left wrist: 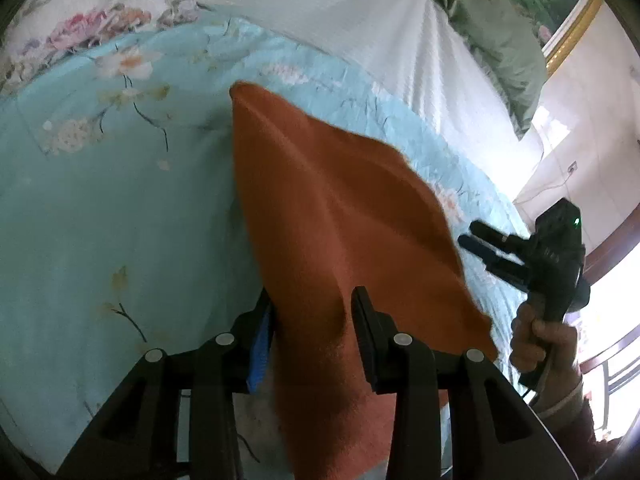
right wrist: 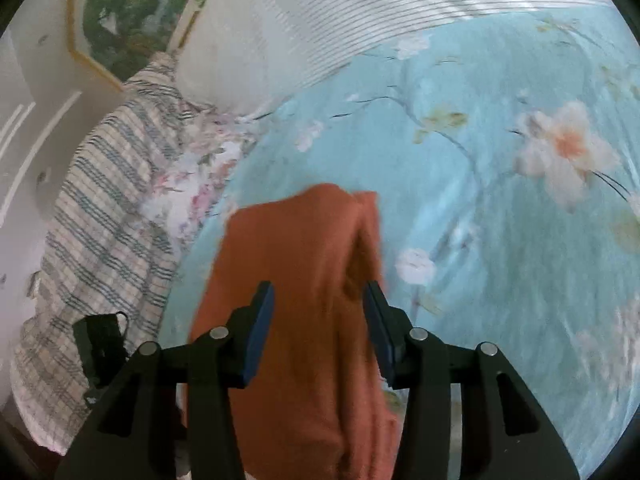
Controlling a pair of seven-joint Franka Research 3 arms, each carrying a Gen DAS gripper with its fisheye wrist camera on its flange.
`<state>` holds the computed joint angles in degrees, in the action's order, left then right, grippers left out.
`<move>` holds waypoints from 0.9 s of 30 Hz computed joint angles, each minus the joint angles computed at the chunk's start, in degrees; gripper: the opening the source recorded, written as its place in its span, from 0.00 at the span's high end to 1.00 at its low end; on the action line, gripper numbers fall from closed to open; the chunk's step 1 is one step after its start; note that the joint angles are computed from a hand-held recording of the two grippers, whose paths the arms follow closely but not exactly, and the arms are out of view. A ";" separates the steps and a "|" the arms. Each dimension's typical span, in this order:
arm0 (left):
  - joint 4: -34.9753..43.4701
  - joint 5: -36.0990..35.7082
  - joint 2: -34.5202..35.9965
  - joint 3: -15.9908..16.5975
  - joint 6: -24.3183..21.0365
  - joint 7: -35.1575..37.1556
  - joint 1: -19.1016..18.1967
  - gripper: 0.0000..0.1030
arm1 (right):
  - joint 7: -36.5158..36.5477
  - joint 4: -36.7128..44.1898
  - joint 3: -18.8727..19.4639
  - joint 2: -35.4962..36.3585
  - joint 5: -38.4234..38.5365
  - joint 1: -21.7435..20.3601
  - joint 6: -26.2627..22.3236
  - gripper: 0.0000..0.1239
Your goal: Fold small clothes
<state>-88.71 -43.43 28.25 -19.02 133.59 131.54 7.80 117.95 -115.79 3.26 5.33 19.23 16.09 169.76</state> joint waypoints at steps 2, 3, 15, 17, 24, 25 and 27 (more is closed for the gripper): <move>-0.90 -1.06 -1.04 -0.37 0.33 0.93 0.45 0.64 | -5.86 3.77 1.48 2.50 5.41 -1.45 -2.16 0.62; -1.26 -1.75 -1.53 -0.57 0.49 1.71 0.61 0.64 | -7.31 6.01 1.60 4.18 6.33 -1.80 -3.84 0.62; -3.11 -10.57 -5.37 0.71 -6.47 14.26 1.45 0.64 | -9.88 8.08 1.49 5.71 7.08 -0.66 2.76 0.91; -3.01 -10.98 -5.29 0.91 -8.46 15.05 1.07 0.64 | -4.69 5.45 -1.82 3.98 1.69 1.95 4.07 0.91; -4.34 -6.85 -4.33 2.27 -8.18 13.19 -2.26 0.65 | 11.78 2.15 -5.51 6.26 -9.34 2.27 -0.73 0.91; -4.61 -6.41 -4.16 2.26 -7.70 12.77 -2.45 0.65 | 12.38 1.85 -5.31 6.61 -9.37 2.12 -0.11 0.91; -4.80 -5.71 -3.51 2.18 -7.14 11.65 -2.66 0.65 | 13.20 1.70 -5.24 6.88 -9.72 2.06 0.65 0.91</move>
<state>-93.52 -49.13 24.73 -16.84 126.45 143.19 5.14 131.16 -114.08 -1.98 12.21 9.51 18.15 170.41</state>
